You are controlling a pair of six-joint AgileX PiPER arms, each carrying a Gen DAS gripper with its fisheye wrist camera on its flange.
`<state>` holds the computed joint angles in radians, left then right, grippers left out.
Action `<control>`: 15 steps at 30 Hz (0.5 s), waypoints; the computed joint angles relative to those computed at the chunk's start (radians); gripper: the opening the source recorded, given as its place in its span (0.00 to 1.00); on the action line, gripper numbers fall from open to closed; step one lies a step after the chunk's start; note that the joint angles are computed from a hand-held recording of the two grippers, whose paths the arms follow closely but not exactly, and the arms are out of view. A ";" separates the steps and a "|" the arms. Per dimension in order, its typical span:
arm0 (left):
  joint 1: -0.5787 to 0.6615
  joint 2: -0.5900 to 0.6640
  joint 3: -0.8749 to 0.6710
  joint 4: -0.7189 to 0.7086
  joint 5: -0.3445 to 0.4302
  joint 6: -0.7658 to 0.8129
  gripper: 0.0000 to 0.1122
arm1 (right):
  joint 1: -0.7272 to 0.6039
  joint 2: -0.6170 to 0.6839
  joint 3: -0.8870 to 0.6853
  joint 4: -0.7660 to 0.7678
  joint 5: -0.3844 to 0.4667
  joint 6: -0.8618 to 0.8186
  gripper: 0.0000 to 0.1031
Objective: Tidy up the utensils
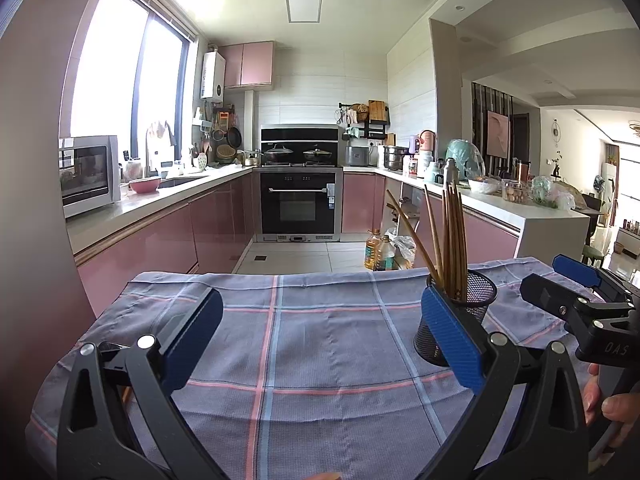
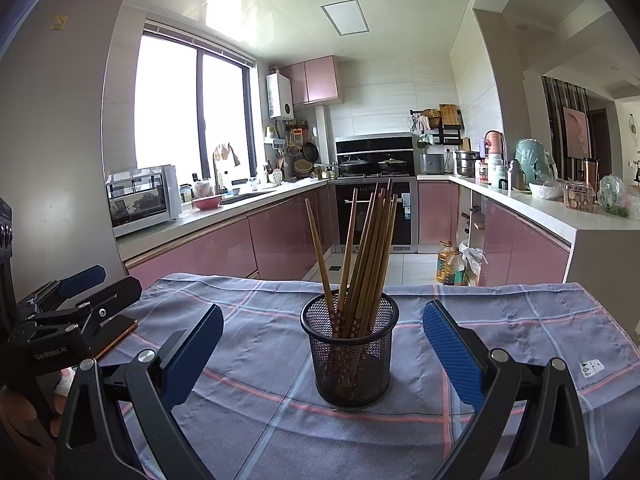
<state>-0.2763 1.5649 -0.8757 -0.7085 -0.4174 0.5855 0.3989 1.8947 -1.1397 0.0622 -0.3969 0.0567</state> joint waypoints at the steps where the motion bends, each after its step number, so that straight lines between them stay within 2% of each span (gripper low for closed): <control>1: -0.002 0.001 0.000 -0.004 -0.003 0.004 0.87 | 0.000 0.000 0.001 0.000 -0.001 0.000 0.94; 15: -0.008 0.009 -0.009 -0.021 -0.014 0.012 0.87 | 0.000 -0.002 -0.001 0.008 0.003 -0.004 0.94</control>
